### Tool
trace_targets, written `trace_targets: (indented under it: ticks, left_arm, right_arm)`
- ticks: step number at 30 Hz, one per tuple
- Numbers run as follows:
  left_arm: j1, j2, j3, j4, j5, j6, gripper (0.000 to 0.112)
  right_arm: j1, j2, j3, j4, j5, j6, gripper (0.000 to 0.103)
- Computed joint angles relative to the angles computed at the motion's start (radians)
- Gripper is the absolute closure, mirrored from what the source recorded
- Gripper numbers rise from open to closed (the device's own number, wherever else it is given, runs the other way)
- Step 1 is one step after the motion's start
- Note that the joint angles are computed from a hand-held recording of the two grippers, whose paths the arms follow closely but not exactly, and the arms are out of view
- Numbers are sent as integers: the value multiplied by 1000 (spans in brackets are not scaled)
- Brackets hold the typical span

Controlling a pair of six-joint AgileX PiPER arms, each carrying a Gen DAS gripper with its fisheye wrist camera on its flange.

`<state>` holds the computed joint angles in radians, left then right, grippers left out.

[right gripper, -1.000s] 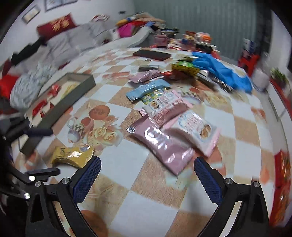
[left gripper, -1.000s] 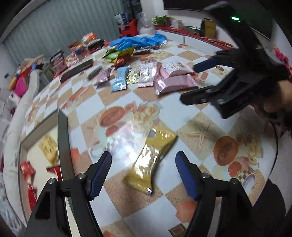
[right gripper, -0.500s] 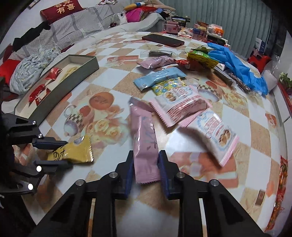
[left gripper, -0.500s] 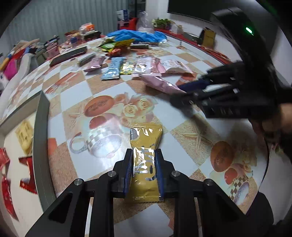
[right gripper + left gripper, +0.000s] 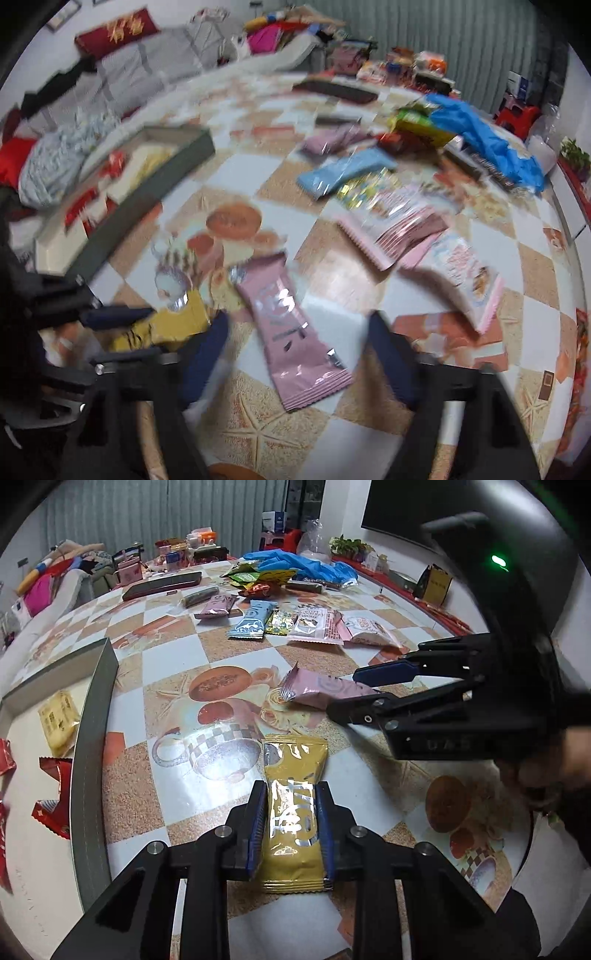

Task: Organize snacks
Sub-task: 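Grasp a gold pack with the left tool while the right tool grasps a pink pack, then carry the gold pack and pink pack over the tray with both tools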

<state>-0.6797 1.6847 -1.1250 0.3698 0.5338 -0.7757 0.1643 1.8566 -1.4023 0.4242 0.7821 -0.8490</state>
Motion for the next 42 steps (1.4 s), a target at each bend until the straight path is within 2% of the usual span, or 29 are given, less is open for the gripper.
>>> trace_targets:
  ticks: [1,4,6,10,15,18,23,30,36,40,42]
  left_arm:
    - [-4,-1,0,18,6,-23,84]
    - [-31,10,-19,124,63,-147,84]
    - [-32,13,-29,149,70,-193,84]
    - [-19,76,-107,140,139,-239,84]
    - [-48,112,-142,222,188,-314,83]
    - [-32,100,-136,169,175,-265,83]
    - [-5,85,-125,96,141,-166,82]
    - [-15,83,-111,136,124,-214,83]
    - [-26,89,-118,158,144,-243,83]
    - [-36,90,-119,181,163,-271,83]
    - [-40,89,-115,192,164,-286,83]
  right_arm:
    - [12,-19,48,13,-53,-9,71]
    - [14,-35,61,-19,-50,76,76]
    - [-1,-61,101,-9,-80,137,76]
    - [-32,-115,184,27,-111,207,76]
    - [40,-137,203,-138,-165,332,75]
    - [35,-100,136,-138,-93,339,75]
    - [55,-64,64,-202,-26,396,77]
    - [42,-109,134,-160,-65,414,77]
    - [39,-112,133,-149,-62,454,77]
    - [22,-125,146,-86,-36,418,78]
    - [37,-130,151,-117,-42,426,77]
